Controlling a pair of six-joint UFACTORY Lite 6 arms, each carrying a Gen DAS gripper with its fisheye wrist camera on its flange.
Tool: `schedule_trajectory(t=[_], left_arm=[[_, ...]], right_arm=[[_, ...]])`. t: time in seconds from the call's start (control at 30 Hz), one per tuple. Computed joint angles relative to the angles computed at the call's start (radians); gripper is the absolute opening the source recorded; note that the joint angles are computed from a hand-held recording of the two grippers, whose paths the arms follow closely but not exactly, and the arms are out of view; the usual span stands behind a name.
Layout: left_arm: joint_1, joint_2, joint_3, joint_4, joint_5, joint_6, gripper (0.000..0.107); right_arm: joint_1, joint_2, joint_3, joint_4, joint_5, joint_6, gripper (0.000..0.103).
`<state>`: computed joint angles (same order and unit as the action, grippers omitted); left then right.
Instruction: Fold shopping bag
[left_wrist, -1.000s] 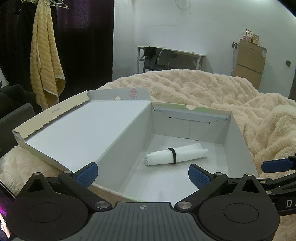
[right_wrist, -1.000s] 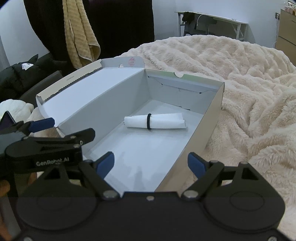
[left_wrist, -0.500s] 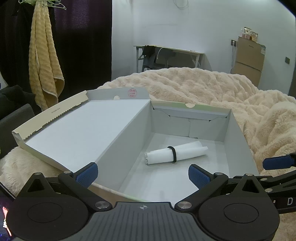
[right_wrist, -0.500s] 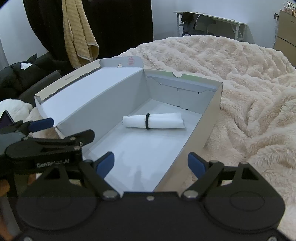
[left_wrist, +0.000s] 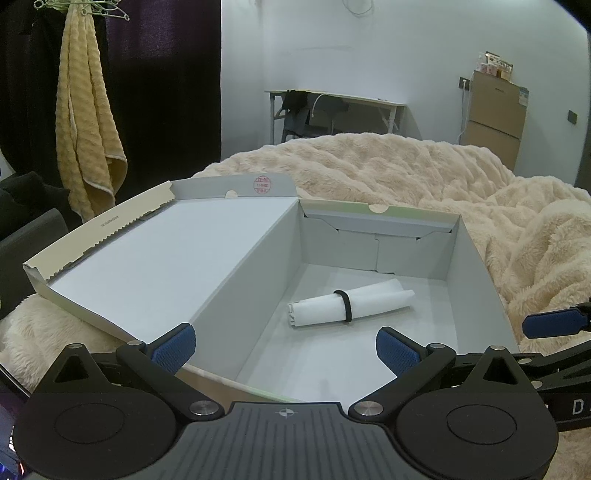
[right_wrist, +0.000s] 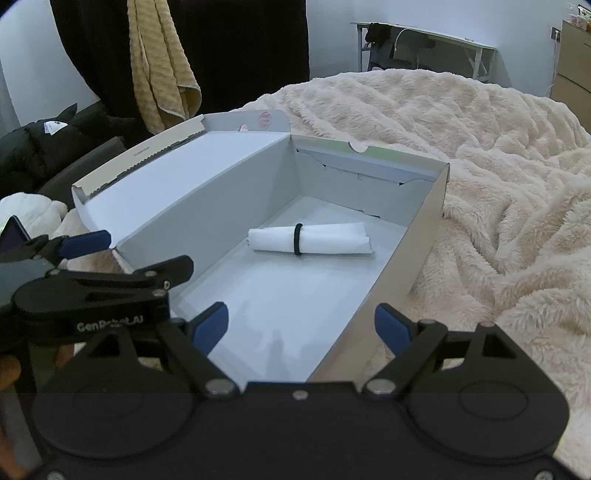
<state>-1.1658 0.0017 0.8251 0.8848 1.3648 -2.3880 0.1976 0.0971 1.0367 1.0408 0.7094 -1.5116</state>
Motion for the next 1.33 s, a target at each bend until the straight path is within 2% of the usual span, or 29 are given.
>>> schedule_trajectory(t=[1.33], left_arm=[[-0.011, -0.005, -0.009, 0.012, 0.000, -0.013, 0.103]], right_arm=[[0.004, -0.003, -0.006, -0.015, 0.005, 0.012, 0.086]])
